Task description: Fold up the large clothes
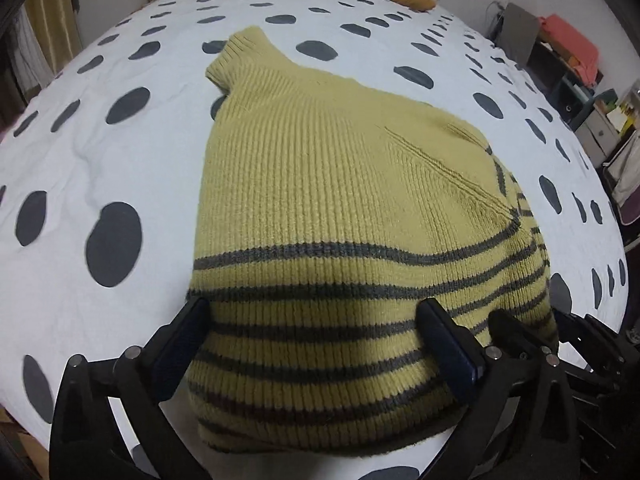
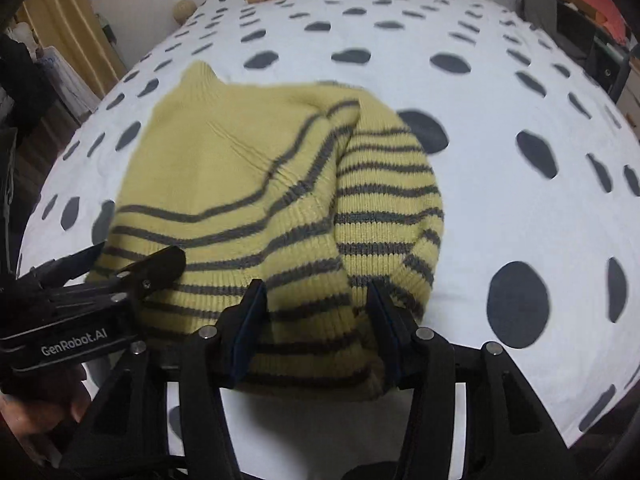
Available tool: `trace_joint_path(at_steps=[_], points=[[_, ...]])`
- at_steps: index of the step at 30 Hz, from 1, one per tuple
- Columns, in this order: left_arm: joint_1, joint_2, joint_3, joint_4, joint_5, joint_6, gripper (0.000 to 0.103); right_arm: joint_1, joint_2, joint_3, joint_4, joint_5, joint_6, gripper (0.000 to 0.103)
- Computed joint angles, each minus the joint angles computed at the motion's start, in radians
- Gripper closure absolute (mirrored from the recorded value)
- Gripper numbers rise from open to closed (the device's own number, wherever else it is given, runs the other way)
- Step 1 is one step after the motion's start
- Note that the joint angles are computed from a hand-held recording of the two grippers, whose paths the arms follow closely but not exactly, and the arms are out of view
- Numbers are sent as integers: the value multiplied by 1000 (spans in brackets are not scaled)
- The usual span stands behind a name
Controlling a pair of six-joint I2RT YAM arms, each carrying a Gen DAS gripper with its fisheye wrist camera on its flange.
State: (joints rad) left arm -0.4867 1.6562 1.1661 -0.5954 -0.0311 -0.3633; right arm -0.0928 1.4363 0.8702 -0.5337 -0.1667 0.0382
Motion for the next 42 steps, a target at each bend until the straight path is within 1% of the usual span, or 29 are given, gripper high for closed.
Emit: trace_joint_path(at_steps=[1,3,6,7,8,11,12,13,15,19,22,24,26,29,31,32,33,35,37,38,42], points=[[-6,-23,-27,23,-11,1,0,-5,-9,-15,13,0,-13,51],[-7,-50,-45,21,-9,1,0,11,-43,-27,1,29,-18,51],[-10,-129,-75,-16,-19,-20,6,16,-108,-29,-44,31,0,51],[-11,-168,-93,-29,-18,-25,6,20,-135,-27,-66,35,6,52],[-16,-199,-106,-43,-26,-32,6,26,-167,-28,-86,41,13,57],[-35,-273,-154,-72,-40,-56,6,36,-260,-44,-126,54,22,59],[-47,-288,-171,-70,-58,-65,6,40,-273,-51,-130,64,26,60],[-60,-293,-186,-65,-81,-73,6,45,-277,-60,-125,77,28,60],[-67,-278,-209,-44,-87,-82,5,64,-253,-83,-96,126,33,60],[-40,-232,-270,41,-30,-93,1,82,-171,-140,5,176,25,60],[-33,-251,-296,61,-22,-106,1,108,-183,-159,25,213,35,58],[-54,-270,-287,37,-58,-112,1,108,-182,-151,15,212,43,57],[-91,-304,-275,2,-119,-119,1,101,-199,-147,4,202,45,54],[-161,-372,-263,-56,-232,-139,2,103,-280,-152,-35,203,64,53],[-202,-421,-255,-102,-279,-163,2,122,-330,-142,-82,235,90,46],[-218,-452,-254,-121,-285,-178,2,138,-357,-136,-109,256,102,38],[-229,-470,-249,-138,-290,-190,2,160,-391,-133,-133,277,112,33],[-271,-518,-232,-201,-338,-232,2,211,-456,-127,-180,333,140,32],[-296,-560,-221,-244,-372,-251,2,248,-504,-114,-234,373,169,29],[-309,-579,-215,-271,-390,-267,2,268,-531,-107,-265,391,188,25],[-375,-661,-189,-391,-456,-354,1,346,-605,-80,-375,449,260,24]])
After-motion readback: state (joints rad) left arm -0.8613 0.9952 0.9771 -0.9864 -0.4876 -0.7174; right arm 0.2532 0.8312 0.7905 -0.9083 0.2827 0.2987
